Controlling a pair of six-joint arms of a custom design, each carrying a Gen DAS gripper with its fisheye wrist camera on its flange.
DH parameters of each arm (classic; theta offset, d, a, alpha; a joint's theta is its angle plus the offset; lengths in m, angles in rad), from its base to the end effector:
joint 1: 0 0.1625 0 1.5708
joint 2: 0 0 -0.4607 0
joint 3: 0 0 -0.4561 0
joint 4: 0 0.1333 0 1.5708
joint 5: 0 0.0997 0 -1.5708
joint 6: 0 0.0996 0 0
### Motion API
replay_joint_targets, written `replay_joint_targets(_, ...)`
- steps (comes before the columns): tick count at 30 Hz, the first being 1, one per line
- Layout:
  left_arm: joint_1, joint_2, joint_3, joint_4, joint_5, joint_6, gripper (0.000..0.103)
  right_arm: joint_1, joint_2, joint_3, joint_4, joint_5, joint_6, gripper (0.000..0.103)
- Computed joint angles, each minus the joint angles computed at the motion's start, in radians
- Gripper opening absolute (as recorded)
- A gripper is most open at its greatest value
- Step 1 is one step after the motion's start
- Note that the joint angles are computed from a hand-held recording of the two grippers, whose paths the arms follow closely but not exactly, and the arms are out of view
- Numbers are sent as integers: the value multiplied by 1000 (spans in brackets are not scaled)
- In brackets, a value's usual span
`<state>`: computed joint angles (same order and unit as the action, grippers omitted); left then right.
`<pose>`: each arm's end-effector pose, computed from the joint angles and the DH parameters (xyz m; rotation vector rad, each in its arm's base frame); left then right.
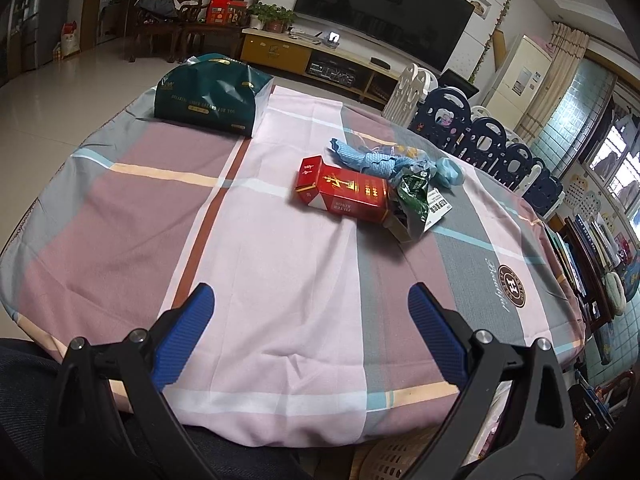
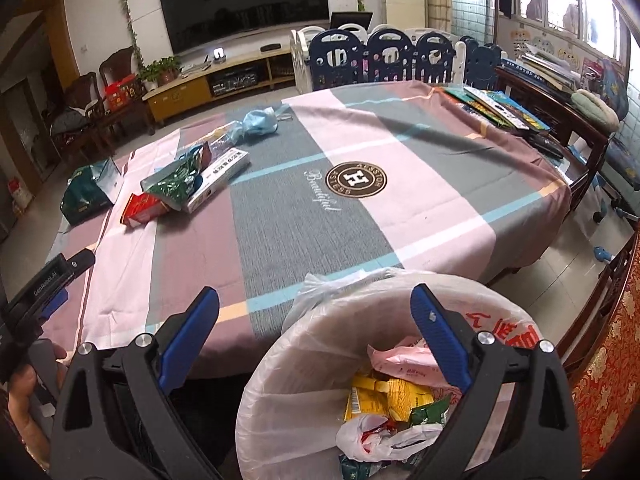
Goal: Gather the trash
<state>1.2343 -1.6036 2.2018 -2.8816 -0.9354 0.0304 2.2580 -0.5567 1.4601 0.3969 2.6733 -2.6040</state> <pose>0.0200 -0.5257 0.3706 0.1514 2.4516 -1.0190 0.4082 -0.4274 -0.0223 -0.0189 -2.1849 1.0120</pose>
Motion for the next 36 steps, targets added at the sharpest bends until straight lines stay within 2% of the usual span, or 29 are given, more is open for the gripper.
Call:
replay_joint_targets(7, 2, 2, 0, -1, -3, -3, 97, -13, 19, -16, 48, -28, 44, 94)
replay_joint_targets(20, 5, 1, 3, -9, -2, -9, 97, -18, 17, -9, 39, -42, 46, 94)
replay_joint_targets(36, 6, -3, 4, -8, -5, -19, 97, -35, 19, -3, 55, -79, 87, 94)
